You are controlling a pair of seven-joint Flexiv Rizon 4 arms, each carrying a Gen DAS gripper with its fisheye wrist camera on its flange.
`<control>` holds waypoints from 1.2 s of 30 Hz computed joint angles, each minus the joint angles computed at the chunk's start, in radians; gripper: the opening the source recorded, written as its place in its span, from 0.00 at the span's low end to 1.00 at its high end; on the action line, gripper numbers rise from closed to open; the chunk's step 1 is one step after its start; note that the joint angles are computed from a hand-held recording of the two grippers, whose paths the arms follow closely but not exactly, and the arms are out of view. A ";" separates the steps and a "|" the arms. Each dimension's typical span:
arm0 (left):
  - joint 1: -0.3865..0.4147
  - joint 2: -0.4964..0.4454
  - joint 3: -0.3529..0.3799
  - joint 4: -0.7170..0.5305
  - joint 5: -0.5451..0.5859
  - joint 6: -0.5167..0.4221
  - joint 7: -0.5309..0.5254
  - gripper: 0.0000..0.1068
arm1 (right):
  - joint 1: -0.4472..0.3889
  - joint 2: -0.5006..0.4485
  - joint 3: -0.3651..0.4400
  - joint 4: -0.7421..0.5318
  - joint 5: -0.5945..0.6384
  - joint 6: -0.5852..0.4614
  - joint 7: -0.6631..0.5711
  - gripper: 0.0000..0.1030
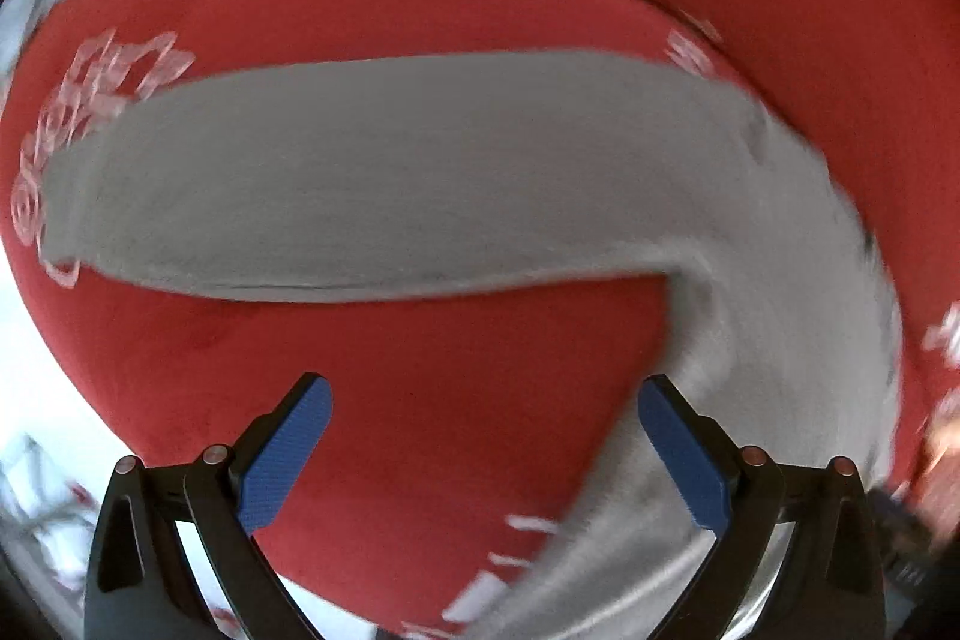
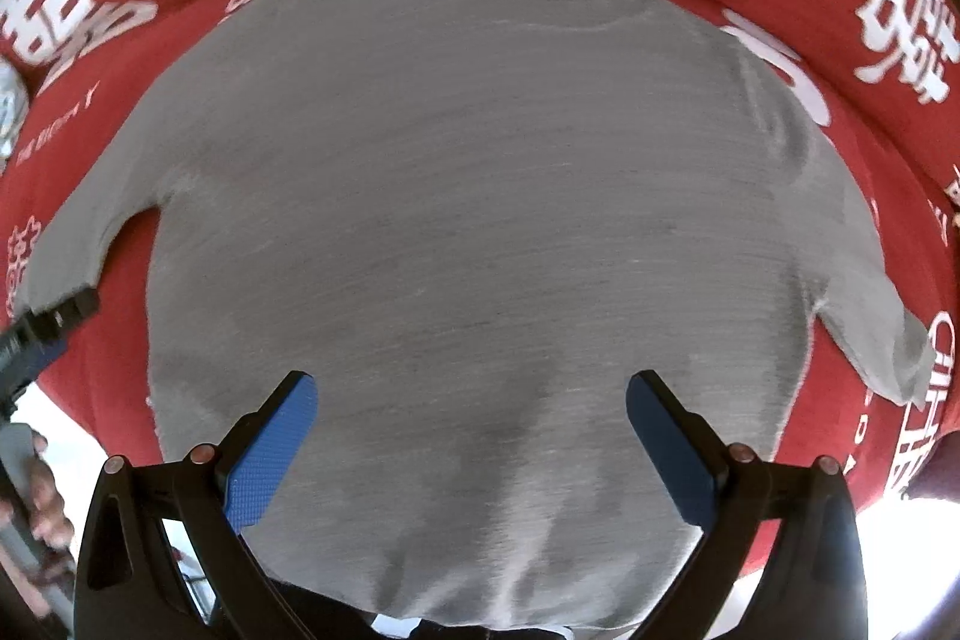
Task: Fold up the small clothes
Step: 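Grasp the grey sweater sleeve with the left tool and lift it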
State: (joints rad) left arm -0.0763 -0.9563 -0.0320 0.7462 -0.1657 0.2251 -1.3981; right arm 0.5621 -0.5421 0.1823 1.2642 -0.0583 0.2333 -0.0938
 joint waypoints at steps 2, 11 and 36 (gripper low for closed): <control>0.062 -0.002 -0.031 0.053 -0.083 0.054 -0.055 0.96 | 0.006 -0.030 0.001 -0.040 0.000 -0.009 -0.016 1.00; 0.194 -0.034 -0.107 0.178 -0.286 0.171 -0.054 0.96 | 0.036 -0.155 -0.018 -0.218 -0.017 -0.069 -0.091 1.00; 0.266 0.027 -0.147 0.183 -0.373 0.255 0.170 0.07 | 0.071 -0.137 -0.015 -0.171 0.033 0.013 -0.084 1.00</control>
